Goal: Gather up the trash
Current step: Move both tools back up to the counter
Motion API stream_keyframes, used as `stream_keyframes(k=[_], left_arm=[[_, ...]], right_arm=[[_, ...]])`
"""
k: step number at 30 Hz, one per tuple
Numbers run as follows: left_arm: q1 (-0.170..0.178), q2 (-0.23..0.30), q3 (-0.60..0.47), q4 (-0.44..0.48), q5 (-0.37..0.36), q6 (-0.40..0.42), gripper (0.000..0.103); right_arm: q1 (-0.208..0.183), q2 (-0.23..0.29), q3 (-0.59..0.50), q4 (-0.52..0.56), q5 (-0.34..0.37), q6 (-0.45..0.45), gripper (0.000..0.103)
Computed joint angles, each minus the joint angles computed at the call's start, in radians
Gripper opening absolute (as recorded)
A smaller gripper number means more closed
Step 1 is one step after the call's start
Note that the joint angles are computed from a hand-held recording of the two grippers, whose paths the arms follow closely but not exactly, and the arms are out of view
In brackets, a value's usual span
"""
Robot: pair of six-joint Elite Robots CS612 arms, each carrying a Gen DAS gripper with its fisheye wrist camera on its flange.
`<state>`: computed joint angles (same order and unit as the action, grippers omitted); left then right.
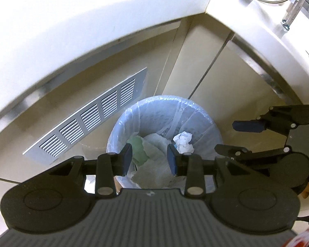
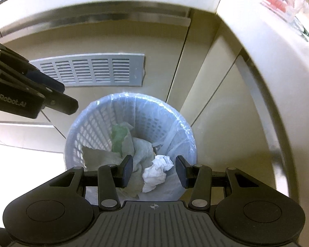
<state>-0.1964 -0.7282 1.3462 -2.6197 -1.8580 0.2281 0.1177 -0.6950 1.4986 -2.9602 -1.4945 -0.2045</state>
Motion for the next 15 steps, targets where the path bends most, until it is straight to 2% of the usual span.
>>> stream_keyframes(k=[7,15], left_arm=[[0.008,-0.031,0.022,-0.049,-0.053,0.009,0.033],[0.023,-0.062,0.028,-0.115,-0.144,0.003,0.035]], right_arm=[[-0.009,-0.051,0.045,-0.042,0.049,0.040,0.046],[-0.012,-0.113,0.099,-0.183,0.078,0.049,0.046]])
